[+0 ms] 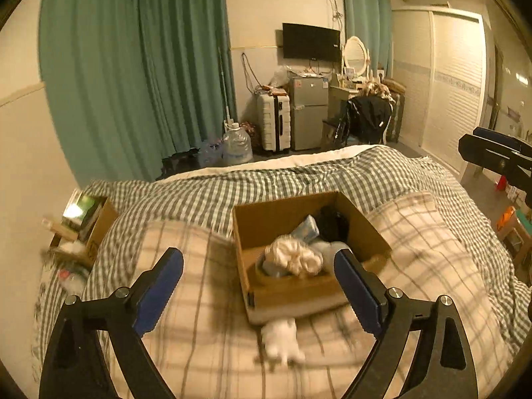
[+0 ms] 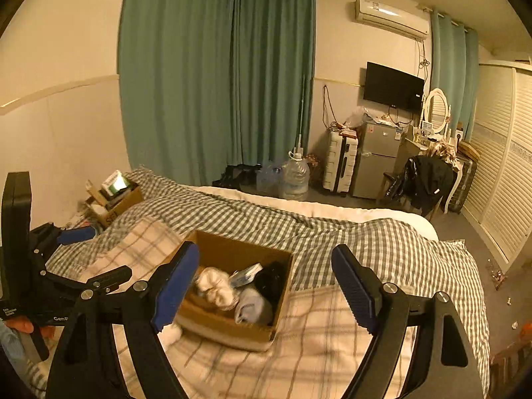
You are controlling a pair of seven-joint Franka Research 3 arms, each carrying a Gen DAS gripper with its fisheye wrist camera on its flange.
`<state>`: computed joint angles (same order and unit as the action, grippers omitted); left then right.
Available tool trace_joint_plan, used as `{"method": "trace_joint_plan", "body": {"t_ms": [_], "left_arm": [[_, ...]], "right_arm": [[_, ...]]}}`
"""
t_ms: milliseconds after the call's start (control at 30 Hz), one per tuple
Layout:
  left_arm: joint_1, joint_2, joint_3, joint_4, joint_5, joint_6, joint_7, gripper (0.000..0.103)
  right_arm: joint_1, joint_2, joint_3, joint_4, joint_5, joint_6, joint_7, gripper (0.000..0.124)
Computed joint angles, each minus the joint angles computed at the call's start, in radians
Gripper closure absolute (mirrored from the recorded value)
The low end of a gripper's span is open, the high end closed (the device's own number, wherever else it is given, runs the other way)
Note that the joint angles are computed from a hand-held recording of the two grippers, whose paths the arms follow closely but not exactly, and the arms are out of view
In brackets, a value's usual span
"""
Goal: Organize objects
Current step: 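Lower sock and tissue pack into the box and open both grippers, then grasp the white figurine with the left gripper while the right grasps the white tube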
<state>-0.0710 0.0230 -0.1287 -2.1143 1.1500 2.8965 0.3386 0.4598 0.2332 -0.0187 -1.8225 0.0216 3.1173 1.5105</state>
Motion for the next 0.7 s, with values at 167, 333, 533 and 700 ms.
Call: {"method": "trace_joint_plan", "body": {"t_ms": [167, 333, 533, 700], "left_arm": [[0.018, -0.081, -0.017, -0.118, 0.161, 0.015, -0.224, 0.006], [0.029, -0.072, -0.029, -0.182, 0.299, -0.003, -0.460, 0.006], [0.014, 0.003, -0.017, -0.207, 0.276, -0.007, -0.472, 0.006], [-0.003, 0.054, -0.004, -0.205, 0.212, -0.001, -0.407, 0.006]], "right_arm": [[0.184, -0.072, -0.180, -0.162, -0.178, 0.074, 0.182, 0.042], [0.191, -0.025, -0.143, -0.221, -0.166, 0.104, 0.182, 0.042], [0.218, 0.134, -0.135, -0.151, -0.116, 0.011, 0.098, 0.042], [0.059, 0.217, 0.046, -0.072, -0.013, -0.169, -0.032, 0.042]]}}
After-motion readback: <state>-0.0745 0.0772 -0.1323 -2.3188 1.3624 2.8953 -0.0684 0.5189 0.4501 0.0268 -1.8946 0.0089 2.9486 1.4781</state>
